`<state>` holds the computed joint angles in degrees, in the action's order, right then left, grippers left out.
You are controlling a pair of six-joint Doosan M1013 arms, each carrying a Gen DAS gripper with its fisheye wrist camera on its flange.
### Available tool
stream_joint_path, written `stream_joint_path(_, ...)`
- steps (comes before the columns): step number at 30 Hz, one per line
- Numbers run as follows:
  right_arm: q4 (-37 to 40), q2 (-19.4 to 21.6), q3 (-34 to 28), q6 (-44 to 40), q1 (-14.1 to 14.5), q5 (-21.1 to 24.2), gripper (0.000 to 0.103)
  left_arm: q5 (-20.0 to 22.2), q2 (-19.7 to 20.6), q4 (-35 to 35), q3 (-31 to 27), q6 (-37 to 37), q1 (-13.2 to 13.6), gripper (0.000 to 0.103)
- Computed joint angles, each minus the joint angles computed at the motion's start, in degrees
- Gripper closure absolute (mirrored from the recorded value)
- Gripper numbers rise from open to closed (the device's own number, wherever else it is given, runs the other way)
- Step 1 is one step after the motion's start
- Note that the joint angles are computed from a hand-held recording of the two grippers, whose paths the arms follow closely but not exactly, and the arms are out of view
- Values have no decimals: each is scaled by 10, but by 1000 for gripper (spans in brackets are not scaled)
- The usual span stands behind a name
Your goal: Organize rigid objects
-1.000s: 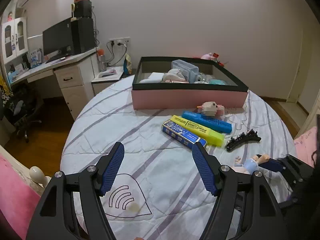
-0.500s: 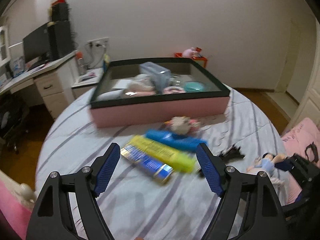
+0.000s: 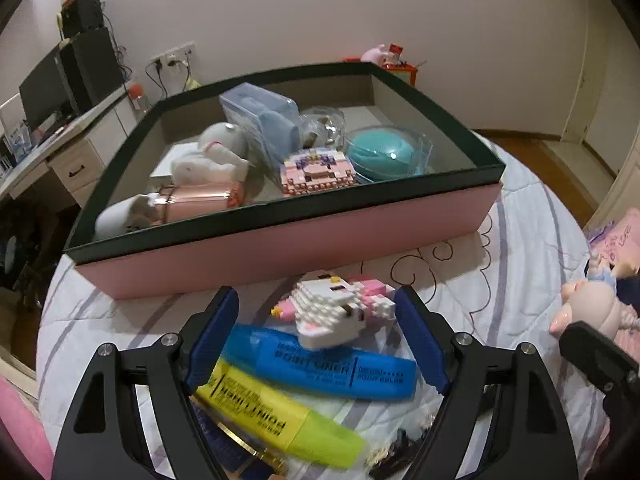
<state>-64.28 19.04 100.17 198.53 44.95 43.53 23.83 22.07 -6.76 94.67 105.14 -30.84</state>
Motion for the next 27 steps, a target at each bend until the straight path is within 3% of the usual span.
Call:
stream_joint_path(2,0,1,0,-3,-6,-10,21,4,4,0,-4,5,-2,22)
stream_joint_path(4,-2,2,1,0,-8,-16,21,11,7,-11,-6,22,-2,43)
stream_joint_path(6,-1,3,1,1,-12,-27,21,1,6,22,-1,0,-5,43)
stream_joint_path(14,-5,7,-6,4,-4,-19,21,-47,-32,-110,37,107,15,43)
stream_joint_path(19,-45,6,-24,18,16,22,21,-100,-80,-304,78,279,35,43)
stream_joint_path(23,-94,9,-49,18,39,67,21,-124,-119,-520,110,477,54,43)
stream_joint_path(27,-140,15,-78,7,64,105,21,-126,-151,-681,130,637,70,43)
